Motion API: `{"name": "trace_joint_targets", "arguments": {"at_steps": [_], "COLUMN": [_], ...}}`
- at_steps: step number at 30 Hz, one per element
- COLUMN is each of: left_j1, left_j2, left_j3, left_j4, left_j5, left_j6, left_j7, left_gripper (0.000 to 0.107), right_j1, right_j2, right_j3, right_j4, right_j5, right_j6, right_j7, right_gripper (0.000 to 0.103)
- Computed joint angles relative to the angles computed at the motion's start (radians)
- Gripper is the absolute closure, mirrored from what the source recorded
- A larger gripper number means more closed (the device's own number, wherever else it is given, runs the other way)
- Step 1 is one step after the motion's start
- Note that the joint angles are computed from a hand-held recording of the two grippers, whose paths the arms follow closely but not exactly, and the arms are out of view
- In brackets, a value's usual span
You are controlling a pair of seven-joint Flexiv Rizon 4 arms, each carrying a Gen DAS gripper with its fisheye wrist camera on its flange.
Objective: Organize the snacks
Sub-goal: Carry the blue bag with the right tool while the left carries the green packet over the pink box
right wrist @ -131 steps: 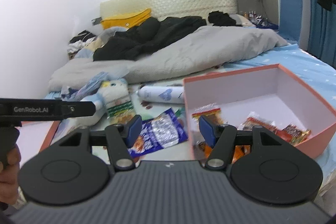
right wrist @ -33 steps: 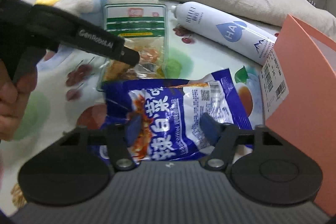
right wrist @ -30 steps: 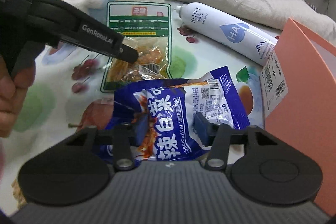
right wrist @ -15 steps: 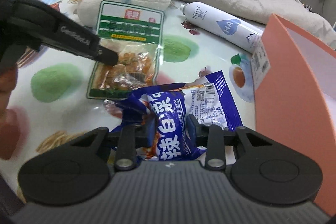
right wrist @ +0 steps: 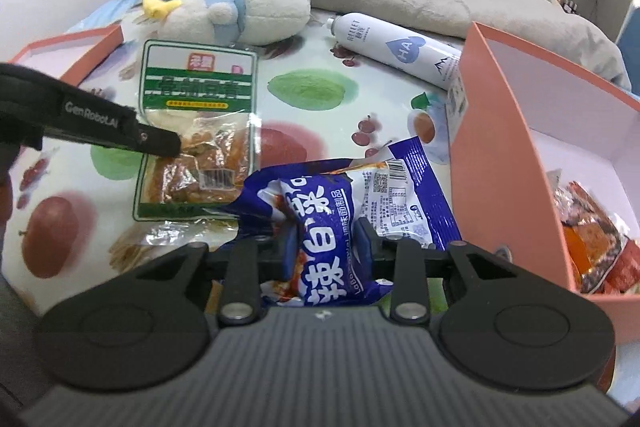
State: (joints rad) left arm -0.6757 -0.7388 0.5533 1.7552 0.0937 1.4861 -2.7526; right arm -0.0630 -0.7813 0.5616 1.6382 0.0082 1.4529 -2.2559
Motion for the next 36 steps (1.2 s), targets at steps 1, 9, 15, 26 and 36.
{"name": "trace_joint_targets", "arguments": {"at_steps": [1, 9, 15, 26, 36], "left_j1": [-0.005, -0.007, -0.003, 0.072, 0.149], "left_j2": [0.003, 0.050, 0.079, 0.113, 0.113], "left_j3": [0.006, 0.021, 0.036, -0.039, -0.117], "left_j4": [0.001, -0.008, -0.045, -0.177, -0.348], "left_j5": [0.001, 0.047, 0.112, 0.249, 0.360], "left_j6": [-0.004, -0.030, -0.062, -0.135, -0.177], "left_j7": [-0.002, -0.020, -0.039, -0.059, -0.076], "left_gripper": [0.097, 0.098, 0.101, 0.103, 0.103], "right_j1": [-0.002, -0.025, -0.040, -0.037, -0.042], "right_j2": [0.003, 0.017, 0.025, 0.029, 0.013], "right_j3": [0.003, 0.042, 0.083, 0.083, 0.078], "right_j4": [0.000, -0.027, -0.068, -0.153, -0.254], "right_j5": [0.004, 0.034, 0.066, 0.105, 0.114], "right_j6": [0.003, -0.001, 0.006, 0.002, 0.041], "right_j7": [0.001, 0.007, -0.008, -0.021, -0.033], "right_gripper": [0.070, 0.070, 0.070, 0.070, 0.070]}}
